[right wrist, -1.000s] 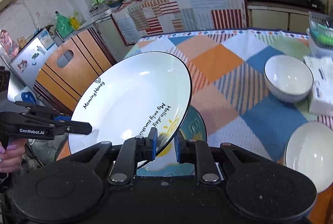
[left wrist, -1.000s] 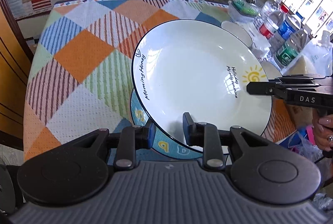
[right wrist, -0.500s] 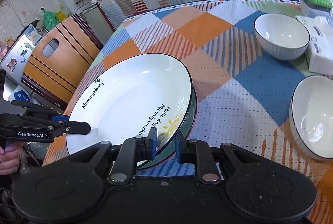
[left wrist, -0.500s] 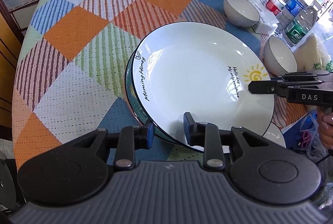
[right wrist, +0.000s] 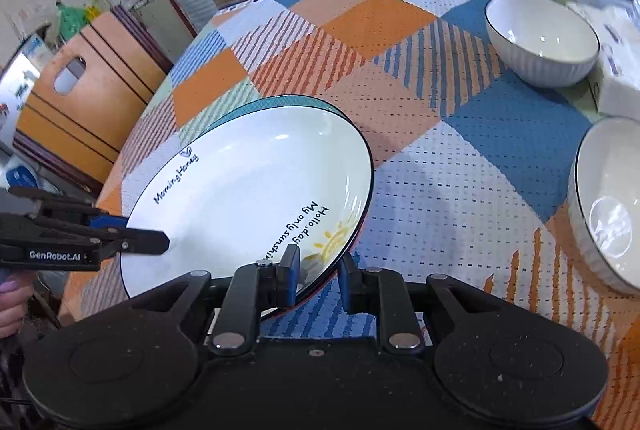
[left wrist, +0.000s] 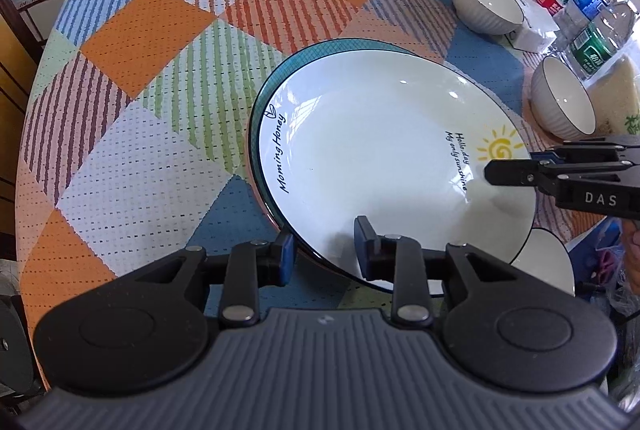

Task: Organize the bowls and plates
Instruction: 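Carry the white plate with both grippers onto the egg plate stack, then open both grippers and lift them off the white plate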

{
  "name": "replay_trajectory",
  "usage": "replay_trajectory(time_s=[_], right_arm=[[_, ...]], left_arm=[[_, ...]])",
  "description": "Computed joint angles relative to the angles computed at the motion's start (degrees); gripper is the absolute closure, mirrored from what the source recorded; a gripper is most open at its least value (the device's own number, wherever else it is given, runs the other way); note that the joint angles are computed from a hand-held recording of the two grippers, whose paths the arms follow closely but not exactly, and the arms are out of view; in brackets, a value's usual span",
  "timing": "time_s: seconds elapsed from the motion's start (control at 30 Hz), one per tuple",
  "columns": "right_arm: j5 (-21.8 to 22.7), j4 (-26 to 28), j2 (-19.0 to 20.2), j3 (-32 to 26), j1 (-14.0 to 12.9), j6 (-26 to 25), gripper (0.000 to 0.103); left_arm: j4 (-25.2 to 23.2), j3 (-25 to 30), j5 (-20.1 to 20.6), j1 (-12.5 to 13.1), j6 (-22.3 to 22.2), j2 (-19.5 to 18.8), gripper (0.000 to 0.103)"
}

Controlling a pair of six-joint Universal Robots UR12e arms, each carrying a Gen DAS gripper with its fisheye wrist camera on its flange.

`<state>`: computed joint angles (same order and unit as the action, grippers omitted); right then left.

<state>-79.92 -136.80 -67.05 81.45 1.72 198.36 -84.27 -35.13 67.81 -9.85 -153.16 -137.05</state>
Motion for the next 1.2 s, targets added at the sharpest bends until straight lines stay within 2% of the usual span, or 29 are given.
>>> replay_trajectory(time_s=[0.2,0.3,0.47,0.53,0.6,0.7,0.87,1.13,1.2], right_arm=[[-4.0,3.1,0.8,-2.4,1.2,-2.2,0.076],[-8.7,6.4,1.7,-4.5,2.5,-4.8,0.074],[-13.6,8.5,2.7,-6.1,3.8,-6.5,0.073],[-16.3,9.0,3.1,-6.4,4.5,-7.9,0.072],[-17.6,7.8,3.1,-6.0,4.9,-8.4,0.072],[-16.9,5.8,2.2,-4.7,4.6,-7.0,0.072],[-15.9,-0.2,-0.3,-1.7,4.5,-7.5,0.072],[-19.5,-4.7,-4.9,1.8,4.6,-6.7,0.067],[-19.8,-5.5,-6.1,2.8,4.5,-5.8,0.064]], left_arm=[[-1.5,2.1,2.0,-0.4,-0.2,-1.0,0.074],[-0.6,1.7,4.4,-1.1,0.0,-0.7,0.072],[-3.0,3.6,6.8,-1.5,-0.3,-1.8,0.072],[-2.1,2.6,7.3,-1.7,-0.7,-1.4,0.072],[-1.9,2.4,7.9,-1.8,-1.5,-1.2,0.072],[-1.5,1.8,8.0,-1.7,-1.9,-0.6,0.072],[1.3,-0.4,7.6,-1.4,-1.9,1.7,0.072],[6.9,-4.4,7.0,-1.5,-0.3,6.0,0.068],[8.0,-5.3,5.5,-1.4,0.9,7.2,0.067]])
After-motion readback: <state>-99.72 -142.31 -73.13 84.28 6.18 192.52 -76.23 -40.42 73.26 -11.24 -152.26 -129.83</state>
